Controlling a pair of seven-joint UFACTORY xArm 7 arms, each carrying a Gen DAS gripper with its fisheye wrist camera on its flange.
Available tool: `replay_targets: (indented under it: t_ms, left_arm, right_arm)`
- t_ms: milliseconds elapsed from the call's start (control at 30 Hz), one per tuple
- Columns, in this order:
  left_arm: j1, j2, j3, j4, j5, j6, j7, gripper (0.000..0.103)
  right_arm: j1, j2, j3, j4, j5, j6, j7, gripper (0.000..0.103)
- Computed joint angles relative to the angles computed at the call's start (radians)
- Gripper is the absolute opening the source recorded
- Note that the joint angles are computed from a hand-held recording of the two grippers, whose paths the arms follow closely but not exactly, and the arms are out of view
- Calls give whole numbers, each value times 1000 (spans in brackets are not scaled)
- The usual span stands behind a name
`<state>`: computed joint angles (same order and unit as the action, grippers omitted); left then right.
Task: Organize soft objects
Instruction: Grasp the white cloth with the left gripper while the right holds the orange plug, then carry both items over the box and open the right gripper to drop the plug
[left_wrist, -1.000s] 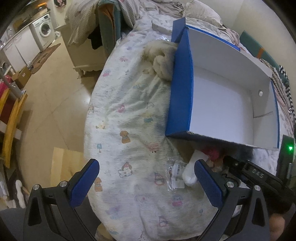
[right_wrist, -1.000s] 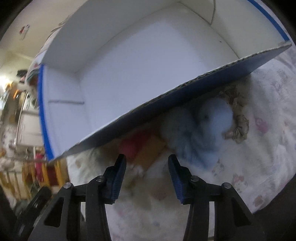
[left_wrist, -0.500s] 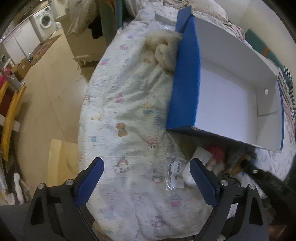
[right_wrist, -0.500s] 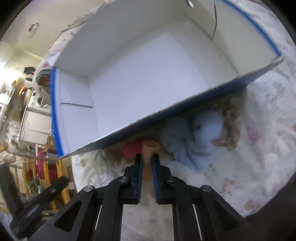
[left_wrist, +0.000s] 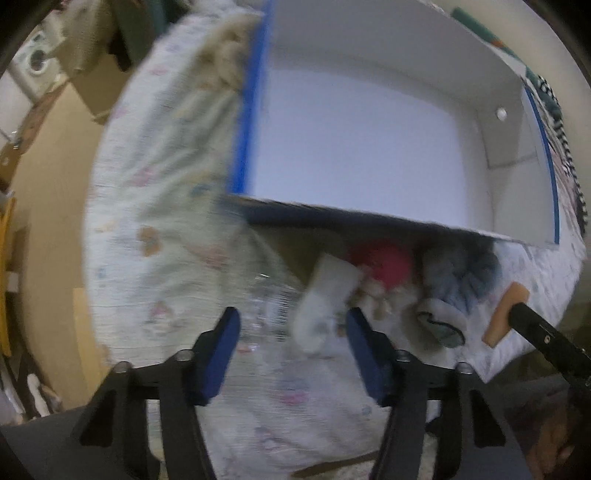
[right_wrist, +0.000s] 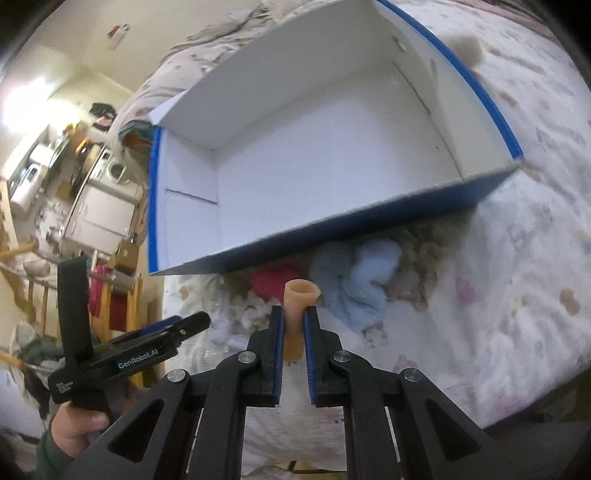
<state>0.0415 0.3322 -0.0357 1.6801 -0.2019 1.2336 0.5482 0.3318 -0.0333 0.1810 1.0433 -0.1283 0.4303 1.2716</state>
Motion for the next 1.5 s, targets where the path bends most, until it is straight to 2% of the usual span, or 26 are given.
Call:
replay_targets:
  t_ms: [100, 267, 333, 400, 467, 767, 933, 1200, 1333, 1500]
  left_arm:
    - [-18, 22, -6, 12, 18, 31, -11, 53]
    - [-50, 40, 1, 3, 88, 8, -54, 45]
    - [-52, 52, 1, 12, 95, 20, -64, 24]
    - [-43, 73, -2, 42, 78, 60, -72, 24]
    - [-37, 68, -4, 40, 67, 58, -69, 23]
    - [13, -66, 5, -62, -3, -52, 35, 23]
    - [17, -82, 27, -93, 25, -76, 2, 23]
    - [35, -205, 34, -202, -28, -152, 57, 23]
    - [32, -215, 37, -174, -61, -130, 54, 23]
    - [21, -178, 26, -58, -97, -87, 38, 23]
  right_arm:
    - [-7, 6, -5, 10, -27, -13, 3, 12]
    - [-18, -44, -6, -58, -17, -32, 5, 12]
    - [-23, -44, -5, -60, -1, -35, -9, 12]
    - [-26, -38, -2, -52, -5, -40, -12, 12]
    - [-27, -32, 1, -45, -13, -46, -13, 12]
    - [-16, -19, 1, -28, -15, -26, -31, 12]
    - [-12, -11, 6, -10, -43, -2, -18, 12]
    - [-4, -28, 15, 3, -107, 41, 9, 12]
    - [-12, -37, 14, 18, -134, 43, 15, 12]
    - [-27, -35, 5, 59, -142, 42, -11, 12]
